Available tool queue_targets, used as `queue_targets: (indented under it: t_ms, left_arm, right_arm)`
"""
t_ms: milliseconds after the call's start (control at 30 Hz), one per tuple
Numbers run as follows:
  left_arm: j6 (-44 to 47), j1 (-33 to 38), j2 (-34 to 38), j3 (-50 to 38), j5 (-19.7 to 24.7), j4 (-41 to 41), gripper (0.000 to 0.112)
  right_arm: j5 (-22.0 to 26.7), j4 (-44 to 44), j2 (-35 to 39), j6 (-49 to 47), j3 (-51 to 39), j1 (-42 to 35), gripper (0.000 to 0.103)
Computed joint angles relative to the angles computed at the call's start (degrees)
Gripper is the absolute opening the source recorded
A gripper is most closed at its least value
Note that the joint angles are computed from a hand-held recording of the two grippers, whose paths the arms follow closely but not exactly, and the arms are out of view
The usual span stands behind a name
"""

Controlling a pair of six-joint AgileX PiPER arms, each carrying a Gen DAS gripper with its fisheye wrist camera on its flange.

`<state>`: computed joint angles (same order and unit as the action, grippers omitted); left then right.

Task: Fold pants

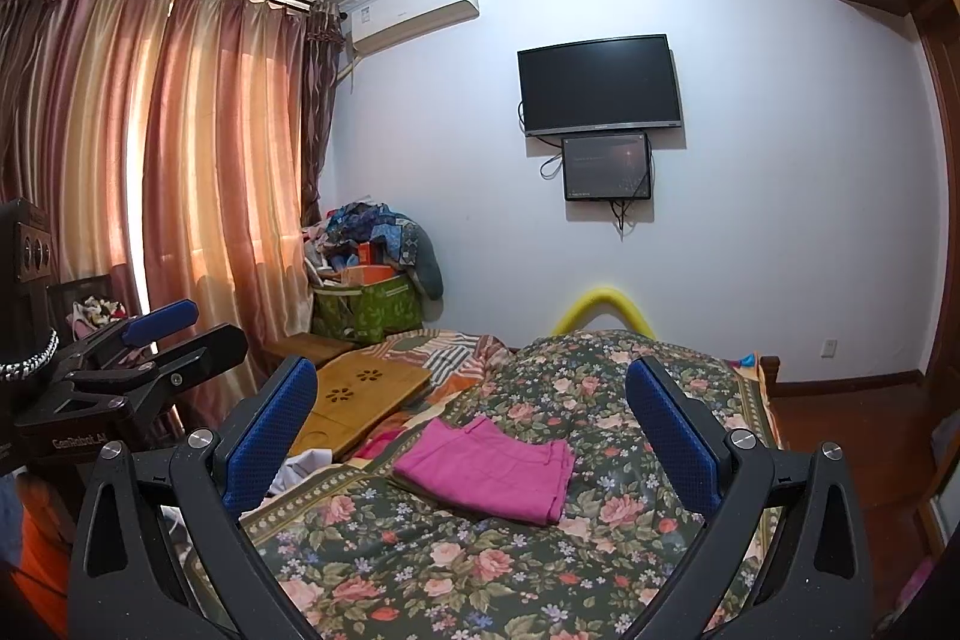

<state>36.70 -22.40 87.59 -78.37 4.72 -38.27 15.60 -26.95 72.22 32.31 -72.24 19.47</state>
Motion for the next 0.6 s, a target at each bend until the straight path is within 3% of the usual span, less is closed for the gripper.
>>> queue_targets:
  t_ms: [267,600]
  left_arm:
    - [12.0,1.4,0.3,-0.3,2.0,-13.5,0.103]
    - [13.7,1.5,0.3,-0.1,2.1,-15.3,0.103]
  right_arm:
    - [0.0,0.7,0.0,-0.7,-0.1,-0.2,0.103]
    - [-0.2,2.3,0.2,-2.1,-0.2,-0.5,0.103]
